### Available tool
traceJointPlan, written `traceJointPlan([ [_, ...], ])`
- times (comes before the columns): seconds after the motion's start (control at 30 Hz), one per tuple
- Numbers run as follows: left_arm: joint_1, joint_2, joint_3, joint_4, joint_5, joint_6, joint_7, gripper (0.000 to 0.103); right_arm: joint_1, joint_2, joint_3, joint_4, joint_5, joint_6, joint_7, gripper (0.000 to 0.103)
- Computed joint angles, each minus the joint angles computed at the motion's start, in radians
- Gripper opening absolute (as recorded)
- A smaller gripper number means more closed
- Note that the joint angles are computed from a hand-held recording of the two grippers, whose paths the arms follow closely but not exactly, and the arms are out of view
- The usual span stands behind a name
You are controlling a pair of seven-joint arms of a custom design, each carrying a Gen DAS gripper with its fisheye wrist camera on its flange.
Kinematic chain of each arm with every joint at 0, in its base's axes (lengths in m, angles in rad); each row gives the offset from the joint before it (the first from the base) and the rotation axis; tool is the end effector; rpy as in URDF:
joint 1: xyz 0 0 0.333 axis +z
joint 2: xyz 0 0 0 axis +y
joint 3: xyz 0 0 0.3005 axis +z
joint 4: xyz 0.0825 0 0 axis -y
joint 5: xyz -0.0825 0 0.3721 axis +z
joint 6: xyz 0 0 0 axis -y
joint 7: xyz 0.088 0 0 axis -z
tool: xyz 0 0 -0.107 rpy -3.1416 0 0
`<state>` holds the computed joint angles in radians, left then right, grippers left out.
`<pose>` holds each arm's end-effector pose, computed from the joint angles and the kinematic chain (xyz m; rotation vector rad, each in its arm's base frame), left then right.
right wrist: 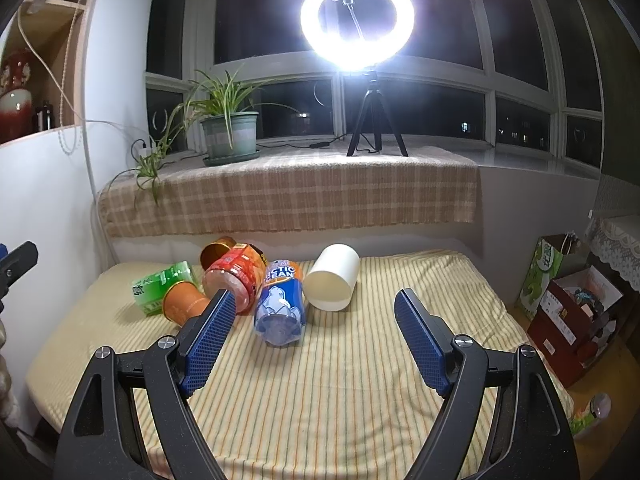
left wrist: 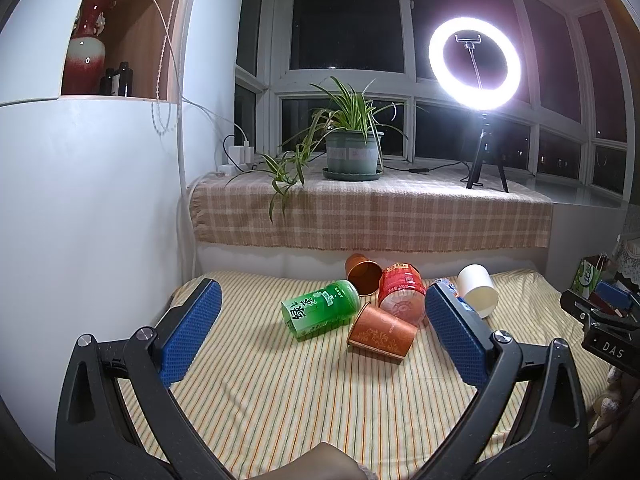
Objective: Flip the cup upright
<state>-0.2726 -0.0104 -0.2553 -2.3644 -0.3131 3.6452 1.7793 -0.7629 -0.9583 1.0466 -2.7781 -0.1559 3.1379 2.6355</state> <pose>0.4725 -0.2300 0.4808 -1.2029 1.7232 -1.2916 0.3829 0.1356 0.4414 -1.1710 1.8744 -1.2139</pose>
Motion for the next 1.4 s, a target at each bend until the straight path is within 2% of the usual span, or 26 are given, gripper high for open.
traceJointPlan([
  [0.23,0.004,-0.002,-0.002,-0.010,0.009,-0.020,-0.007,0.103,-0.014,0.038,0.000,0.021,-0.010,0.000,-0.015,0.082],
  [0.4,0.013,0.015,0.017,0.005,0.060,-0.058,-0.052,0.103,-0.051,0.141,-0.002,0.064,-0.021,0.036,-0.067,0.082],
  [0.67,0.011,0.032,0.040,0.022,0.038,-0.116,-0.036,0.103,-0.142,0.414,0.010,0.183,-0.008,0.109,-0.245,0.082],
  [0.73,0.017,0.035,0.047,0.021,0.066,-0.129,-0.055,0.103,-0.163,0.495,0.017,0.229,-0.008,0.100,-0.298,0.082],
  [0.83,0.010,0.043,0.057,0.025,0.040,-0.144,-0.027,0.103,-0.169,0.635,0.010,0.299,-0.016,0.088,-0.381,0.082],
  [0.9,0.002,0.048,0.066,0.028,0.018,-0.157,-0.012,0.103,-0.149,0.743,-0.018,0.360,-0.045,0.051,-0.419,0.082],
  [0.97,-0.013,0.052,0.077,0.032,-0.029,-0.167,0.023,0.103,-0.067,0.872,-0.097,0.437,-0.043,0.002,-0.490,0.082],
  [1.0,-0.018,0.053,0.082,0.032,-0.044,-0.169,0.033,0.103,-0.025,0.914,-0.134,0.468,0.005,-0.018,-0.549,0.082],
  [1.17,-0.044,0.060,0.103,0.034,-0.148,-0.161,0.114,0.103,0.026,1.117,-0.171,0.659,0.135,-0.161,-0.708,0.082],
  [1.4,-0.061,0.064,0.124,0.040,-0.268,-0.170,0.207,0.103,0.225,1.338,-0.351,0.944,0.111,-0.386,-0.695,0.082],
])
